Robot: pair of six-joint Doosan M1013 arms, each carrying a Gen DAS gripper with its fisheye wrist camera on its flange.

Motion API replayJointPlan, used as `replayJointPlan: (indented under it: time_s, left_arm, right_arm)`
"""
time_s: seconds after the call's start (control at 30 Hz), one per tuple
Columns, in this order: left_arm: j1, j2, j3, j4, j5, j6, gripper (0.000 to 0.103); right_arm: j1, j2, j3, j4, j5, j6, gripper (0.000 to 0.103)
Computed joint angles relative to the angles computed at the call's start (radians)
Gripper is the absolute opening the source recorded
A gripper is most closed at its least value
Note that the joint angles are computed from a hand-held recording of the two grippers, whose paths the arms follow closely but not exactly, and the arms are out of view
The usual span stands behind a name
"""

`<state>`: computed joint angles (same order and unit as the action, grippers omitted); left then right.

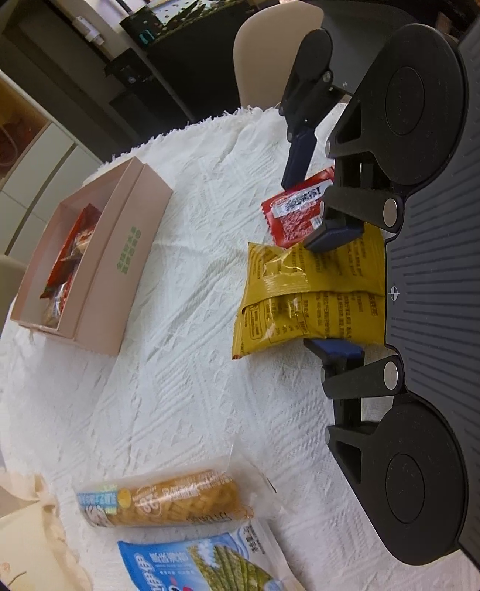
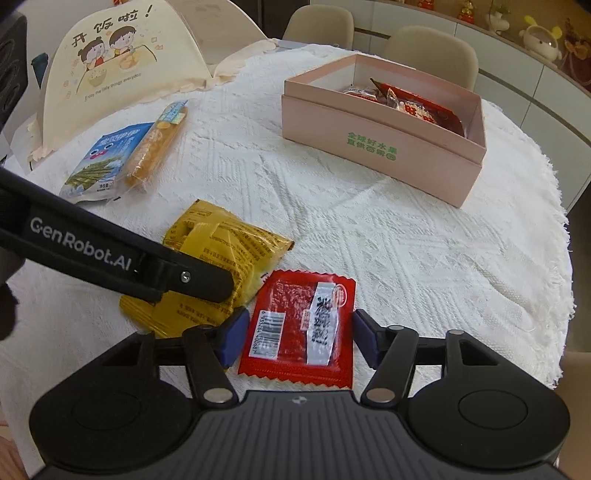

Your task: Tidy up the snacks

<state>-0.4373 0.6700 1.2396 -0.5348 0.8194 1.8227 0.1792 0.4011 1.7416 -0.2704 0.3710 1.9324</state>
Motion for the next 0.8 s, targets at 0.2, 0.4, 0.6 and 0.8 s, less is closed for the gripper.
replayJointPlan:
  time_s: [0.2, 0.4, 0.6, 0.8]
  left_arm:
    - [0.037, -0.064, 0.096, -0.073, -0.043, 0.038, 0.034]
    - [0.086, -0.129, 0.185, -0.061, -0.096, -0.025, 0.034]
    - [0.117, -0.144, 0.224, -0.093, -0.103, -0.056, 0.033]
    - [0.123, -0.144, 0.239, -0.158, -0.088, -0.003, 0.033]
  right_arm:
    - [-0.025, -0.006, -0.022, 0.187, 0.007, -0.175, 0.066]
    - [-0.036, 0.048, -0.169, 0.529, 0.076, -0.525, 0.069]
    - [-0.017, 0.232, -0.467, 0.71, 0.297, -0.554, 0.071]
    - [0.026, 0.382, -0.691, 0.542, 0.441, -0.371, 0.049]
